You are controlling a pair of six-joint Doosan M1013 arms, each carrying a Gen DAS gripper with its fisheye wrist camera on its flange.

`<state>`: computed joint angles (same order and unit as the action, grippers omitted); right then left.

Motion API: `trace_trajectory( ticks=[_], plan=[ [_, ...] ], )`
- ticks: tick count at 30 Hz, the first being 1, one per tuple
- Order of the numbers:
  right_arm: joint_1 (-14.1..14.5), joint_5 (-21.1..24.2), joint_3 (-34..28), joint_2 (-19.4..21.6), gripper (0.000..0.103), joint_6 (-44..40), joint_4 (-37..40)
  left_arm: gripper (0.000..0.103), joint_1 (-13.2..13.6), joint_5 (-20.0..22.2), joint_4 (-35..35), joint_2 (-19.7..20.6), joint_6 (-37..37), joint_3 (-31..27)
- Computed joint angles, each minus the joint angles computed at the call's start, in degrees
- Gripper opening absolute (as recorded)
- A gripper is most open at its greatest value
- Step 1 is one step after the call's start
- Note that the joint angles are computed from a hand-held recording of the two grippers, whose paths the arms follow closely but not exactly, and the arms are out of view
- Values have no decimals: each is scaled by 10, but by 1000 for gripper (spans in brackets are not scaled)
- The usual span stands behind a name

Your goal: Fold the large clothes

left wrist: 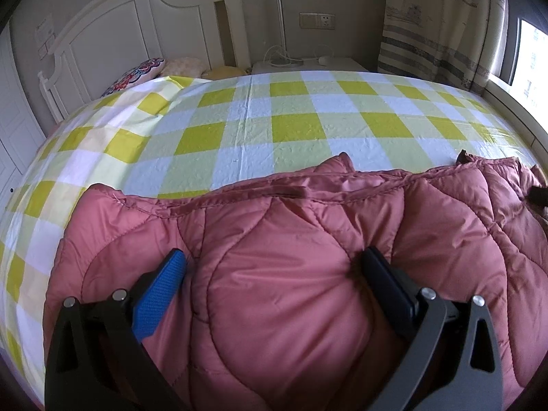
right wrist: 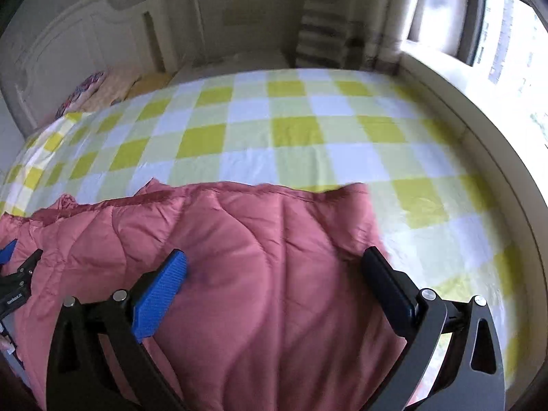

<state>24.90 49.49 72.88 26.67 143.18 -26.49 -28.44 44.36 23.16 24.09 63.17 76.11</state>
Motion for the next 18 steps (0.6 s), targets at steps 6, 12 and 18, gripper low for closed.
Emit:
trace_trajectory(
  ticks=[6,12,18],
  plan=[
    [-5,-35,27,-7,98,17,12,101,-1,10,-6,1,12,-6],
    [-3,-38,27,-6,98,23,5,101,12,-53,-7,-34,13,13],
    [-4,-40,28,-6,99,19,5,100,76,1,-199,0,52,-12]
  ],
)
